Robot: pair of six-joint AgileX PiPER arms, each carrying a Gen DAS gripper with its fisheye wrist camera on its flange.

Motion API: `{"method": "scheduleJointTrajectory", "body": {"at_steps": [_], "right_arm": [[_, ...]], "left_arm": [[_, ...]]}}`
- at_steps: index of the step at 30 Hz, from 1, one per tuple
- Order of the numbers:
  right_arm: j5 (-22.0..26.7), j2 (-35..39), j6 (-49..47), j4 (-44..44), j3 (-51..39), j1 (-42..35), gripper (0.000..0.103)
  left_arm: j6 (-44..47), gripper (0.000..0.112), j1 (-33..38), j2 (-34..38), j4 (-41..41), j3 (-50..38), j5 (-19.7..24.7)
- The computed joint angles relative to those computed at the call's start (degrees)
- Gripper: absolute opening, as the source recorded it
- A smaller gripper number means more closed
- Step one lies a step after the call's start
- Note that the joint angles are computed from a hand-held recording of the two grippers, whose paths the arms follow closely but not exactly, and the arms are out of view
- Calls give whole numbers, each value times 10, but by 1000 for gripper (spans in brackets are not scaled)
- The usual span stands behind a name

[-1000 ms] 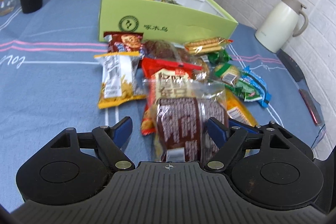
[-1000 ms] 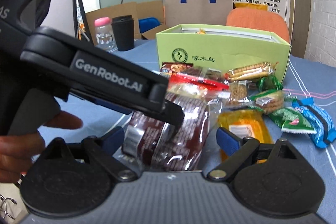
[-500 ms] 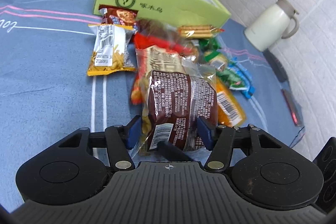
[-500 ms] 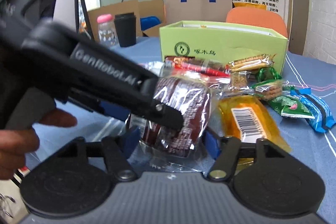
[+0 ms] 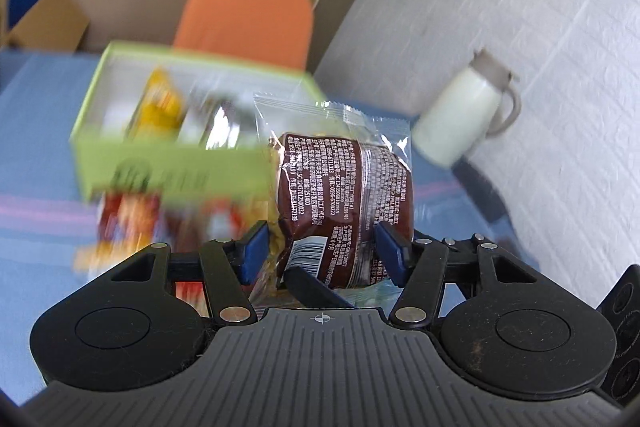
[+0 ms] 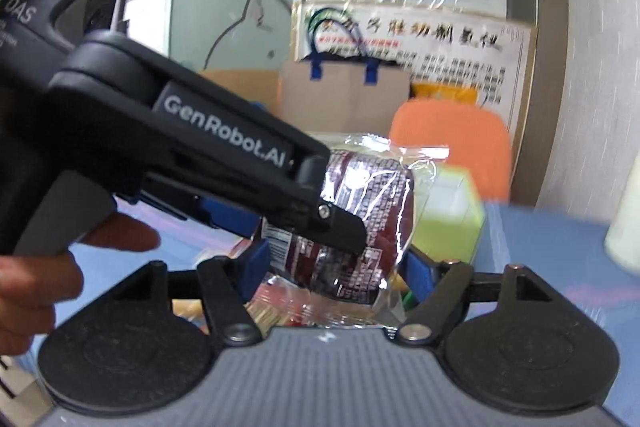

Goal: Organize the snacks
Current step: 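Carry the brown bread packet into the green box and release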

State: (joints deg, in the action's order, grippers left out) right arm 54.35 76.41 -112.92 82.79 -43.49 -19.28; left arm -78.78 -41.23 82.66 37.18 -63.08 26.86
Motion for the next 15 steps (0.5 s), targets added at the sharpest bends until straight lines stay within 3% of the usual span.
{"method": "scheduleJointTrajectory", "body": {"at_steps": [2,6,11,15], "right_arm": [[-26,65,48,-15,-92,35,77],[-52,189,160,-79,-262,84,76],[-64,297,249,-143,-389,120,75],[-89,327,238,-149,-401,136,74]], "left_arm": [[115,41,53,46,-87,-69,-13],[321,41,135,153,-261,-220,23],[414,40,189,261,-344,-351,82],[418,40,201,300,-336,-375,92]]}}
